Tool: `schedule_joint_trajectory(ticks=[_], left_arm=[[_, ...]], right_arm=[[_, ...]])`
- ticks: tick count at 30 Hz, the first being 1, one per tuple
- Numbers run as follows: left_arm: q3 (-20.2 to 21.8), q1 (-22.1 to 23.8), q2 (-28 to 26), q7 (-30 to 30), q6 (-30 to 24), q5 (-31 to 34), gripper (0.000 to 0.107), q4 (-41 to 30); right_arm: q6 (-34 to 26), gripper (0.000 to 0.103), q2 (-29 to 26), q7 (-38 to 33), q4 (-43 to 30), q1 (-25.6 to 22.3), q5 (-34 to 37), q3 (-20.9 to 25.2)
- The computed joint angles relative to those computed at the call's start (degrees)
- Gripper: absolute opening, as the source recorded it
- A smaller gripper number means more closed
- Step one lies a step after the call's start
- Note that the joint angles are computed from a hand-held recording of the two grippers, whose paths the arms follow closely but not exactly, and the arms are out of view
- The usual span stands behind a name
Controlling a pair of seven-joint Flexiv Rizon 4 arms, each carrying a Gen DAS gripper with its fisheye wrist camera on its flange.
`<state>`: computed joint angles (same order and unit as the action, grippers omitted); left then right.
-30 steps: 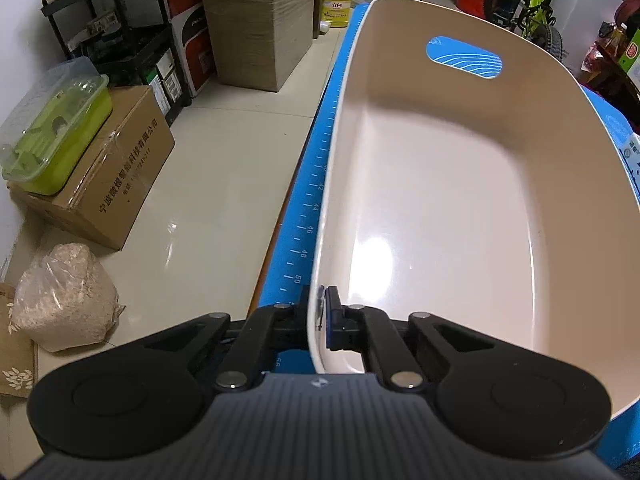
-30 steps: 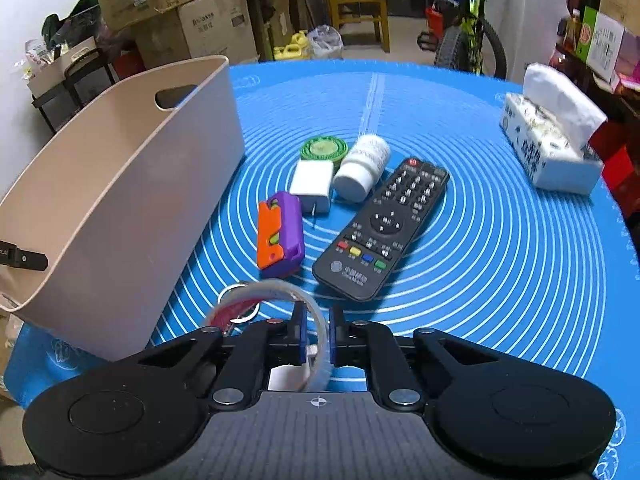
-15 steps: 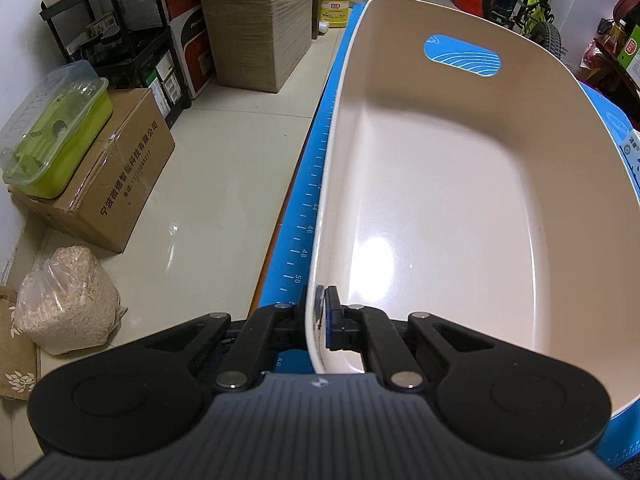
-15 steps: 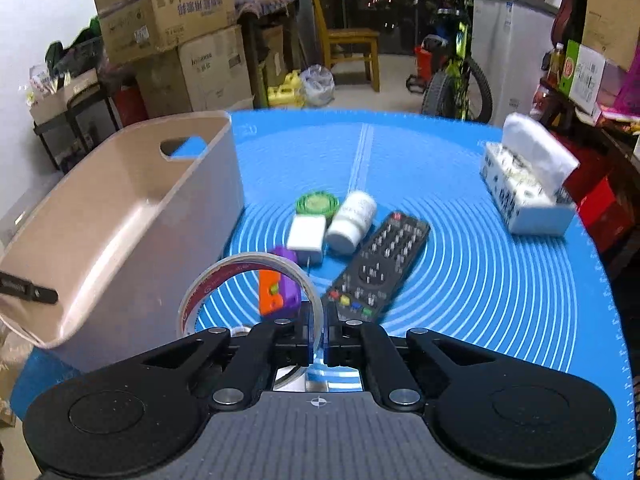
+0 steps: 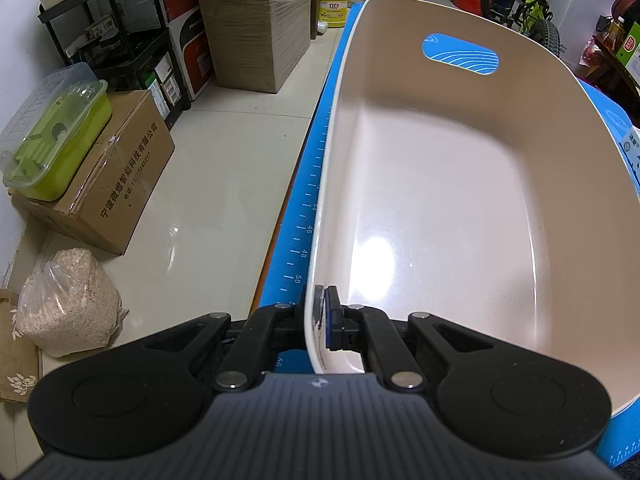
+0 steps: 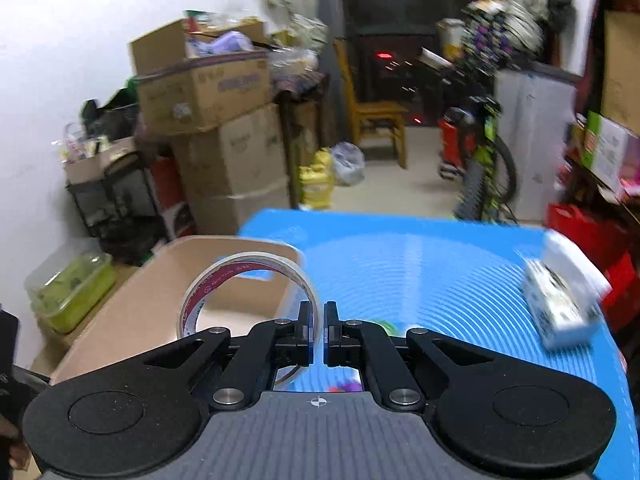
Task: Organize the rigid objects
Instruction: 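Carry the clear tape roll into the basket with the right gripper while the left gripper holds the rim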
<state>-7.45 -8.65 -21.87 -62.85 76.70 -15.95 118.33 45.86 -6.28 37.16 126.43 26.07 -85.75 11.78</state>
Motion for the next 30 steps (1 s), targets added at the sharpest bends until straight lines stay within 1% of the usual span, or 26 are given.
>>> schedule_joint_trajectory(ticks=[2, 5, 9, 12, 16, 19, 21, 25, 30], left_arm=[[0.13, -0.11, 0.0, -0.16, -0.09, 0.18, 0.007, -0.09], [0.57, -0.48, -0.03, -0.69, -0.31, 0.73, 0.007, -0.36], [1.49, -1.29, -0.01, -1.79, -0.22, 2.19, 0.007, -0.64], [1.45, -1.25, -0.01, -2.07, -0.1, 2.63, 0.007, -0.56], [1.42, -1.15, -0.06, -2.14, -0.1, 3.0, 0.007, -0.63], [1.39, -1.1, -0.04, -2.19, -0.08, 3.15, 0.007, -0.59], [1.36, -1.07, -0.03, -2.22, -0.08, 3.18, 0.007, -0.59], [1.54, -1.17, -0.01, -2.41, -0.07, 3.48, 0.007, -0.65], [1.56, -1.12, 0.0, -2.43, -0.11, 3.68, 0.007, -0.71]], right_arm=[[1.64, 0.015, -2.34, -2.31, -2.86, 0.05, -1.65, -0.84], [3.91, 0.015, -6.13, -5.88, -7.02, 0.46, -2.23, -2.02], [6.11, 0.015, -11.08, -12.58, -12.21, 1.99, 0.81, -3.25], [6.87, 0.015, -14.66, -18.67, -15.48, 3.68, 4.94, -4.22], [8.5, 0.015, -18.25, -25.11, -18.34, 5.35, 10.4, -5.69], [8.9, 0.015, -20.56, -31.24, -20.54, 6.5, 16.36, -6.28], [9.1, 0.015, -21.54, -34.9, -21.23, 7.27, 20.16, -6.51], [7.58, 0.015, -23.13, -43.22, -23.3, 8.54, 28.77, -6.42], [5.55, 0.015, -24.58, -49.49, -25.18, 9.88, 36.97, -6.51]])
